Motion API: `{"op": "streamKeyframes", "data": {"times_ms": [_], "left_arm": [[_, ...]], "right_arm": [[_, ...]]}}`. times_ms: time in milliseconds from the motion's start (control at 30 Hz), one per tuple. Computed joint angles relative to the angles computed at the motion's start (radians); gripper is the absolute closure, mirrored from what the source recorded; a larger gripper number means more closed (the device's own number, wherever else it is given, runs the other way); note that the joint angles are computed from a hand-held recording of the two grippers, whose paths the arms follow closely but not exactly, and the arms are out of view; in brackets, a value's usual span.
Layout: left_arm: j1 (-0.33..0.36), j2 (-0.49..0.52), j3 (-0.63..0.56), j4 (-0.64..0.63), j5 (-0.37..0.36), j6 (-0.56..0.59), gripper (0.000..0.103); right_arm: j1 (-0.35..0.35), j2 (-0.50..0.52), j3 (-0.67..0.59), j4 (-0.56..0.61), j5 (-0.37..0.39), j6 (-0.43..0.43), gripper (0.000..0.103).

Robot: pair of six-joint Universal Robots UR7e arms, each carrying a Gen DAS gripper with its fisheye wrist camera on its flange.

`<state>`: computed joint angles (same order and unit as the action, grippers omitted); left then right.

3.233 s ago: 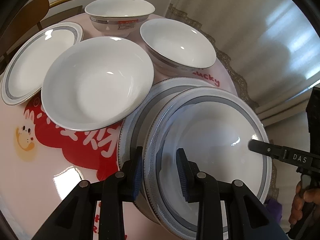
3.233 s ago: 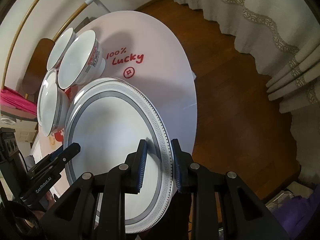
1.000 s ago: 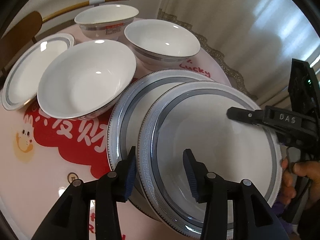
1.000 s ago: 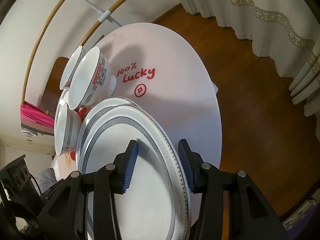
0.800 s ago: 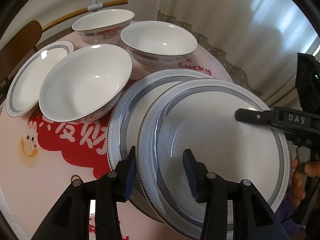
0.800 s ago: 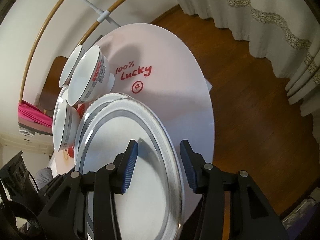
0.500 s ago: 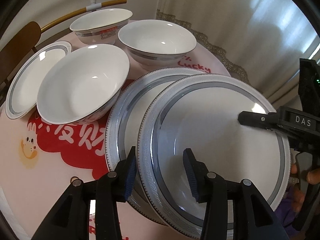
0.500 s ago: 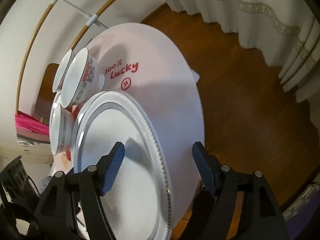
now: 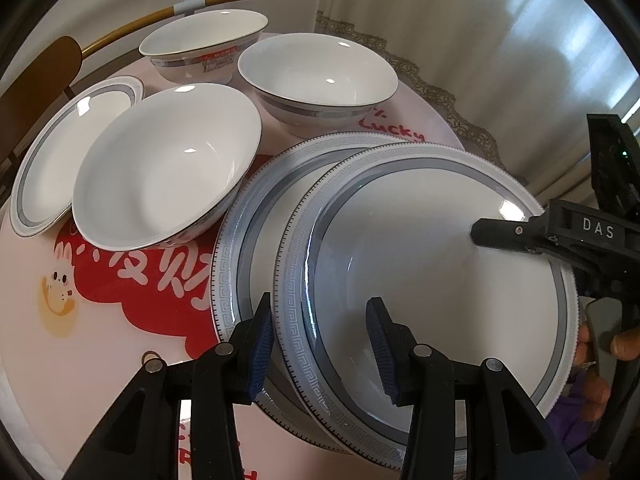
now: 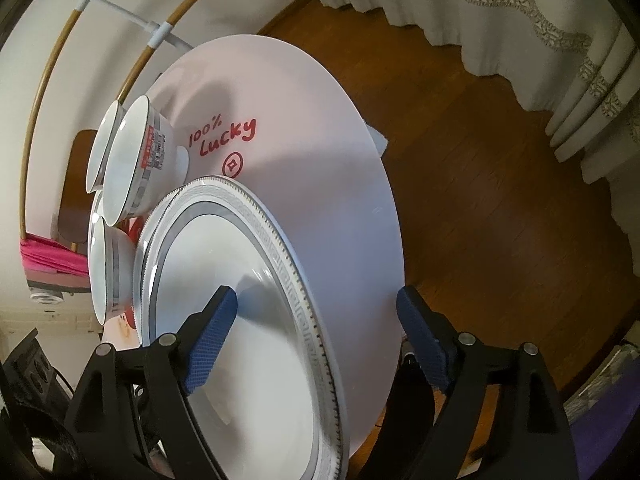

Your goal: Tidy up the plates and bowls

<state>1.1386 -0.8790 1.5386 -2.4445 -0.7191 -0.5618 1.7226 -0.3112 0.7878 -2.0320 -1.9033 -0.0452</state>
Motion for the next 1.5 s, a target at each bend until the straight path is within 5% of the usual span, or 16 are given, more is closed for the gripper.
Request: {"op": "streamKeyframes", "data": {"times_ms": [267, 533, 700, 867, 1500], "left_arm": [[0.002, 0.004, -0.01, 0.016, -0.001, -0.01, 0.063], [0.005, 0.008, -0.021, 0.026, -0.004, -0.019, 0.063], [0.006, 0.008, -0.021, 0.022, -0.006, -0.02, 0.063], [0.008, 0.006, -0.02, 0.022, -0.01, -0.023, 0.062], [-0.002, -0.049, 0.027, 0.029, -0.043, -0.086, 0.061]], "right_arm": [[0.012, -0.026, -0.003, 0.057, -0.013, -0.002, 0.019], [0.022, -0.109, 0.094, 0.068, 0.01, 0.003, 0.045], [0.013, -0.163, 0.163, 0.071, 0.043, 0.025, 0.077], [0.01, -0.181, 0.195, 0.05, 0.047, 0.035, 0.092], [-0.014, -0.166, 0.176, 0.03, 0.108, 0.048, 0.096]]}}
